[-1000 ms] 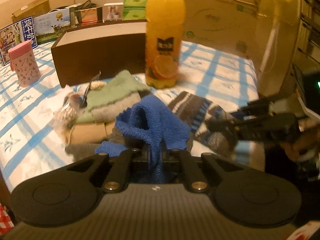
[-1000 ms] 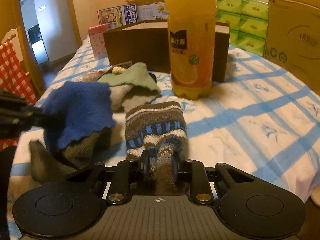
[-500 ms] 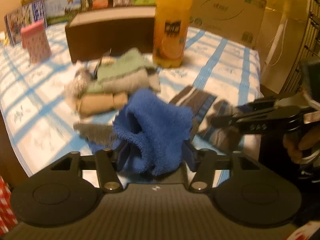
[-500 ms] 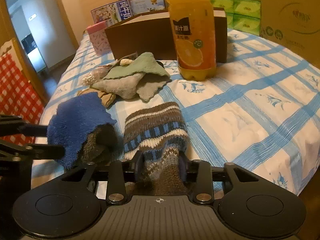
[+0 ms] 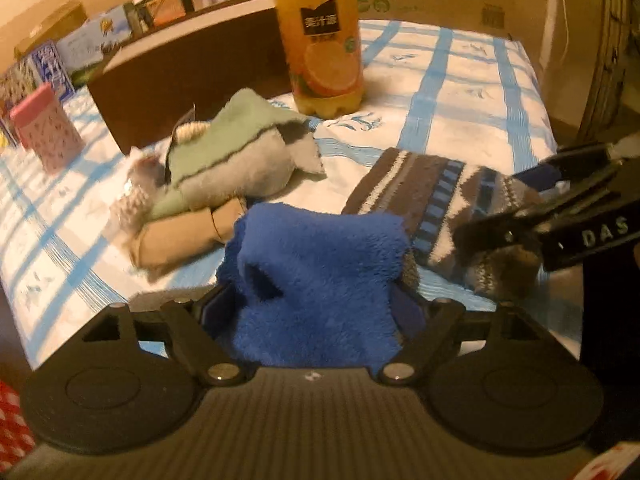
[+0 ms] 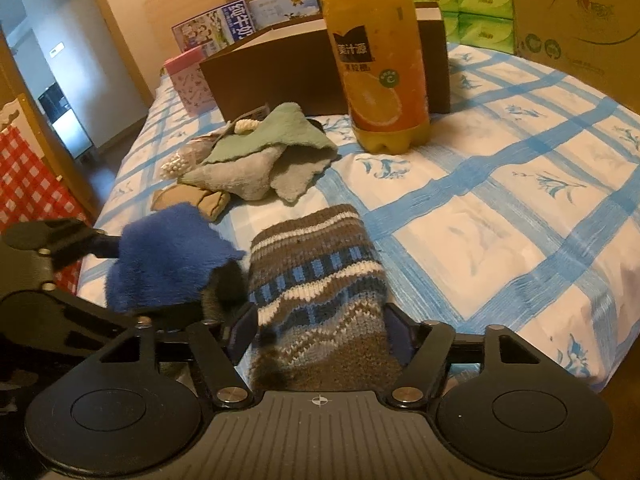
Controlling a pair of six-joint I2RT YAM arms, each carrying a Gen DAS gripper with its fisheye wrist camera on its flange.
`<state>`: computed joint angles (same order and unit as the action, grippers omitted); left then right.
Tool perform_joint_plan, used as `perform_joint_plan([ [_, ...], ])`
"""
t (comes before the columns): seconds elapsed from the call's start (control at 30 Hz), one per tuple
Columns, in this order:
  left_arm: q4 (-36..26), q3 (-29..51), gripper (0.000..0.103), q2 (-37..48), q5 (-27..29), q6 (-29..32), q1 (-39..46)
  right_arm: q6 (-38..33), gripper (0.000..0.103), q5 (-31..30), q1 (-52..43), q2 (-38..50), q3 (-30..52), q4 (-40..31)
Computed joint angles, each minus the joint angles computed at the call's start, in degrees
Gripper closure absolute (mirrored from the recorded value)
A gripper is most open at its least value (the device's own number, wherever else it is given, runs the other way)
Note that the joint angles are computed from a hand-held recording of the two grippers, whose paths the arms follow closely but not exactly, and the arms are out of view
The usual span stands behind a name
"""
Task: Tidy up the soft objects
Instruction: 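Lift the blue cloth with the left tool while the right tool lifts the sock toward the box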
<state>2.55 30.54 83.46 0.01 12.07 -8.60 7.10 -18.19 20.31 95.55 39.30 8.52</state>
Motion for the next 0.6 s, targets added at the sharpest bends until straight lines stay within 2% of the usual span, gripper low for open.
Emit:
perform_joint_plan([
  [0.1, 1.7, -0.7, 0.025, 1.3, 2.7, -0.3, 1.9, -0.7, 0.026, 0.2, 0.6, 0.8, 0.9, -0.3],
  [0.17, 2.4, -1.3, 0.036, 1.5, 4.4, 0.2, 2.8, -1.7, 0.024, 1.5, 1.6, 1.7, 1.8, -0.7],
  [0.23, 1.6, -1.4, 0.054, 0.9, 6.7, 0.6, 3.6, -2.9, 0.023, 3.3, 2.7, 2.8, 2.7, -1.1],
  [0.3, 1.6, -1.7, 0.067, 0.3, 7.7, 0.8, 3.6, -4.0, 0.023, 5.8, 4.1, 3.9, 3.3, -0.9],
  [0.4, 2.4, -2.8, 0.080, -1.0, 6.8, 1.1, 2.8, -5.4, 0.024, 8.9, 5.9, 4.4, 2.4, 0.8],
  [0.43, 2.1, -2.9, 0.084, -1.4, 6.8, 0.7, 2.7, -6.3, 0.028, 9.7, 6.5, 4.2, 1.8, 1.5],
  [0.57, 0.1, -2.9, 0.088, -4.0, 6.5, -0.7, 2.8, -9.4, 0.069, 9.1, 7.4, 2.3, -0.7, 3.9],
  [0.6, -0.4, -3.0, 0.088, -4.7, 6.2, -0.9, 2.8, -9.6, 0.073, 8.5, 7.3, 1.8, -1.0, 3.8],
])
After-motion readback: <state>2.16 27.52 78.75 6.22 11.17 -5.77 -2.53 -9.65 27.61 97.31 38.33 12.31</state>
